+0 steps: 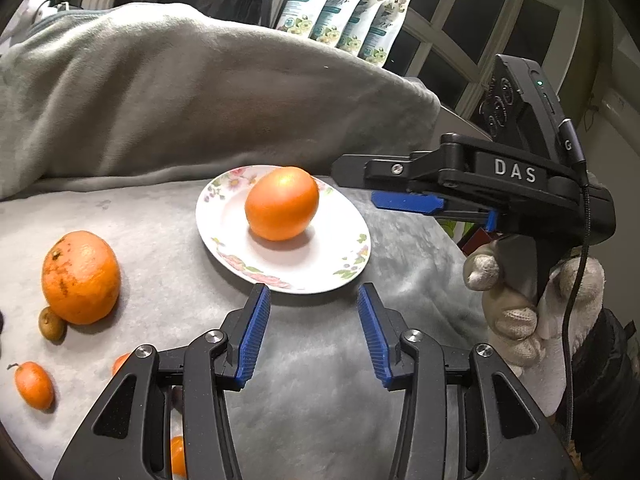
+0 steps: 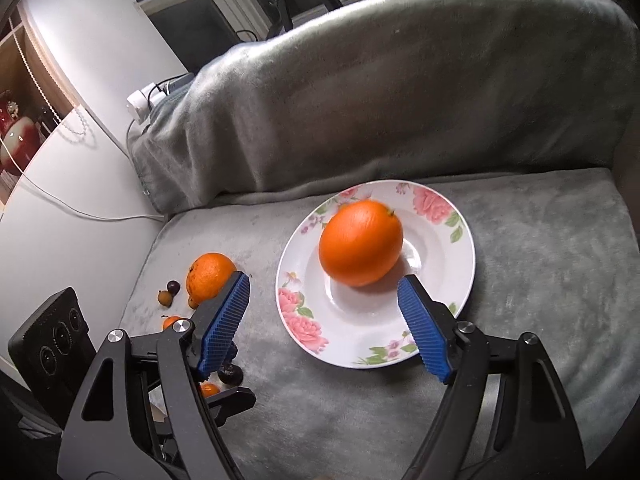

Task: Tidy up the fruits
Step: 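Lower the orange onto the plate and open the left tool, then move the right tool to the large tangerine and close around it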

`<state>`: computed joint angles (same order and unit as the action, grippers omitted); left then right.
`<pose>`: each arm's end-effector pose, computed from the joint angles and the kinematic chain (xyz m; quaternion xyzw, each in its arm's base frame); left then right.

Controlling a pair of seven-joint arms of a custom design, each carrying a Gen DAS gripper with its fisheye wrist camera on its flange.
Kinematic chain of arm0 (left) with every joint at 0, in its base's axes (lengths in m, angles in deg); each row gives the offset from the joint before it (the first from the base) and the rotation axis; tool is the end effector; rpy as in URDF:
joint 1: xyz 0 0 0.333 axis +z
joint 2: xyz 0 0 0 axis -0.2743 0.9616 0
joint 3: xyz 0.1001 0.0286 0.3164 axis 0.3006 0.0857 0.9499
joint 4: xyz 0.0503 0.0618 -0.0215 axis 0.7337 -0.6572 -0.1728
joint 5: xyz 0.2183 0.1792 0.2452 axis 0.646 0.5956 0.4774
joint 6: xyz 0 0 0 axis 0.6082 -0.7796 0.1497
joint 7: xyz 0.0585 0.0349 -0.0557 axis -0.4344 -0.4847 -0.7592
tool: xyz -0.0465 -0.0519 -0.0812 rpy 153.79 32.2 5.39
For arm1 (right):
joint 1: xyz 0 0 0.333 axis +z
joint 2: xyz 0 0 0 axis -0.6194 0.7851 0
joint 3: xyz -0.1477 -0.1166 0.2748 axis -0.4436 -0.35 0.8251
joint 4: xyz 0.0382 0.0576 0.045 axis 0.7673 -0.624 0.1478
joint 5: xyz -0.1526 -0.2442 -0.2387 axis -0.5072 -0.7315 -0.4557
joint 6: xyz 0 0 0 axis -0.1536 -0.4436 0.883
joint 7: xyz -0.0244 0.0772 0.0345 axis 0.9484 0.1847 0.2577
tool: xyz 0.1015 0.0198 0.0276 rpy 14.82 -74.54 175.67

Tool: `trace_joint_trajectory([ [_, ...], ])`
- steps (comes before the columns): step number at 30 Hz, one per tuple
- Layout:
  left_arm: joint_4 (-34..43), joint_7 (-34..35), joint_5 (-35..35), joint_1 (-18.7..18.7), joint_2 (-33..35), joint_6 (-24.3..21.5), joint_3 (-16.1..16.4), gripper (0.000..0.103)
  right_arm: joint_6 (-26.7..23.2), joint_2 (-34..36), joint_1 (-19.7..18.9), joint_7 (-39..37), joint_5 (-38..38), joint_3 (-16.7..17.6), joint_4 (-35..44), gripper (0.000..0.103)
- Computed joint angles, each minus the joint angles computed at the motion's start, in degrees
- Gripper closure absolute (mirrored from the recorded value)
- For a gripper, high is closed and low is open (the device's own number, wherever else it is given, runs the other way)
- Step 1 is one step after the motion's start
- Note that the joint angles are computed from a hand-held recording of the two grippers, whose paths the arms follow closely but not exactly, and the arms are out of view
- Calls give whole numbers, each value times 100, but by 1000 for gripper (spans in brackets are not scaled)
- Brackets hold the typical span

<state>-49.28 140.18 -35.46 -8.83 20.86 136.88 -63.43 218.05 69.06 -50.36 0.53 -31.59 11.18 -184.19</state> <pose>0.6849 -0.1785 0.3082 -0.4212 0.7950 -0.4361 0.0195 0.6953 0.0658 0.3436 -0.5965 0.6943 -0.0846 0.3936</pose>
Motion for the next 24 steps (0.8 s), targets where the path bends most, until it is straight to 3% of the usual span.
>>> trace_joint_trajectory([
  [9, -227, 400, -312, 208, -221, 48, -28, 40, 457, -201, -18, 190, -250, 174, -361, 18],
  [16, -170, 440, -507, 307, -246, 180, 183, 37, 627, -98, -88, 576, -734, 366, -392, 18],
  [24, -10, 181, -279, 432, -112, 456, 358, 37, 596, 41, -52, 1056, -1372, 391, -305, 18],
])
